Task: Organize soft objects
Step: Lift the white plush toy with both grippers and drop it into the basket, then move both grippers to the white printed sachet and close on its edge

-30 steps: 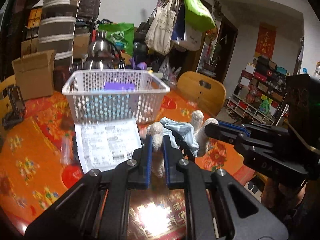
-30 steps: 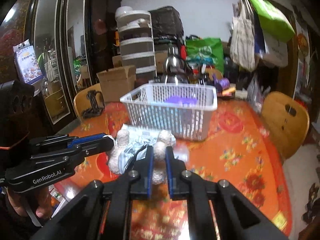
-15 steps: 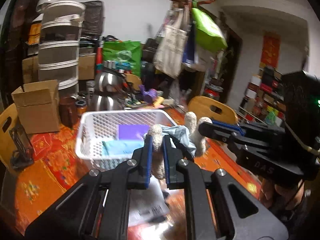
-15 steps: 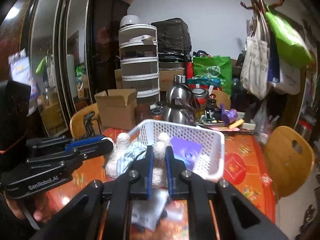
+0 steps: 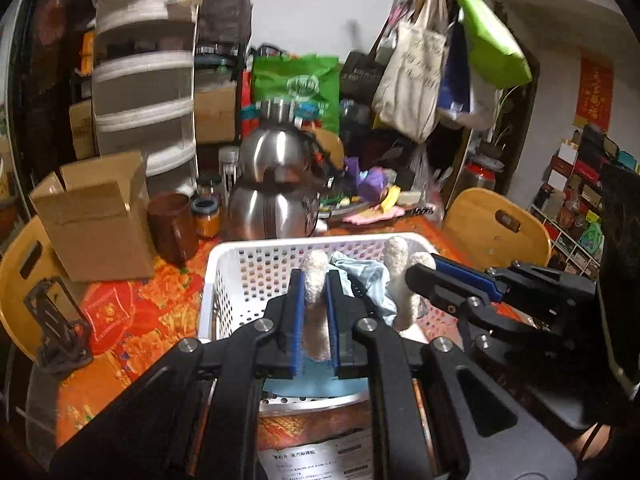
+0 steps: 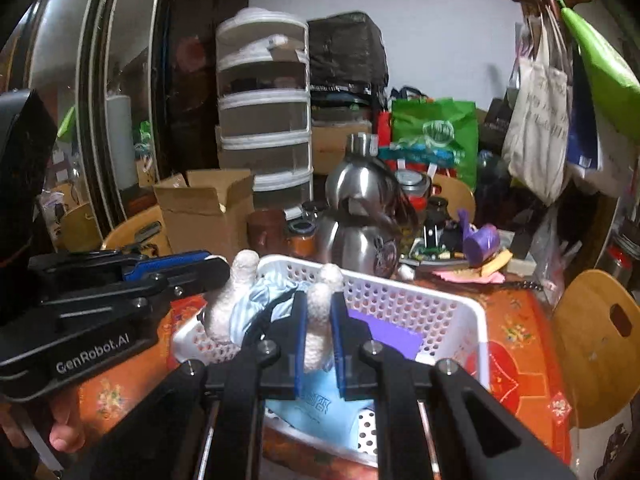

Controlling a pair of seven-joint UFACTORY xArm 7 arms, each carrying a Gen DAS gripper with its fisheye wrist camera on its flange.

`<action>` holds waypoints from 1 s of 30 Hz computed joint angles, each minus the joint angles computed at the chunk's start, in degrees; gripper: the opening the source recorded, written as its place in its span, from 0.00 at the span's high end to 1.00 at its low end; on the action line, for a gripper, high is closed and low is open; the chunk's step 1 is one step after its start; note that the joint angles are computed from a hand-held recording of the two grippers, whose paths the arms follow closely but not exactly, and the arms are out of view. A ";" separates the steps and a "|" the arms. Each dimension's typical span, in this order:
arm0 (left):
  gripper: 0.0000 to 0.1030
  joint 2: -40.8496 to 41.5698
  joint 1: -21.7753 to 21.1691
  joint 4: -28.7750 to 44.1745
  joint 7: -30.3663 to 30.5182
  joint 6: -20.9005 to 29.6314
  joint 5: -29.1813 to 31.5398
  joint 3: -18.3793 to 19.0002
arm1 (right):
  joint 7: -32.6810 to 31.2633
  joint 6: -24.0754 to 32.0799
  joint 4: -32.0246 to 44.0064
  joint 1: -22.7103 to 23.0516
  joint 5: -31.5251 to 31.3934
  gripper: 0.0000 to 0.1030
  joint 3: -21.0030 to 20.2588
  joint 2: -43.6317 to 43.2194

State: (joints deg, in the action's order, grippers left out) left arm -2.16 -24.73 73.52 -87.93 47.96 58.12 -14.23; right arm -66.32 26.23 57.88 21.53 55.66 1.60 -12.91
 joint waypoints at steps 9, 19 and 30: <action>0.90 4.39 1.04 -0.81 -2.67 -3.10 1.01 3.24 | -4.98 -5.96 0.43 0.65 3.60 0.90 2.14 4.90; 0.45 3.91 0.59 -3.39 -2.43 -1.88 0.03 4.22 | 0.01 -5.30 -0.85 -1.57 -0.82 0.28 2.17 4.79; 0.42 -0.85 -1.09 -8.62 -3.30 0.71 -1.59 0.43 | 4.66 -0.81 -7.21 -3.41 -3.51 0.25 -0.81 -2.09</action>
State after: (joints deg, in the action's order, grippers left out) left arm -3.01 -25.82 64.90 -91.23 48.67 56.53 -13.80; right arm -61.66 25.42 50.67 18.13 52.15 0.79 -15.00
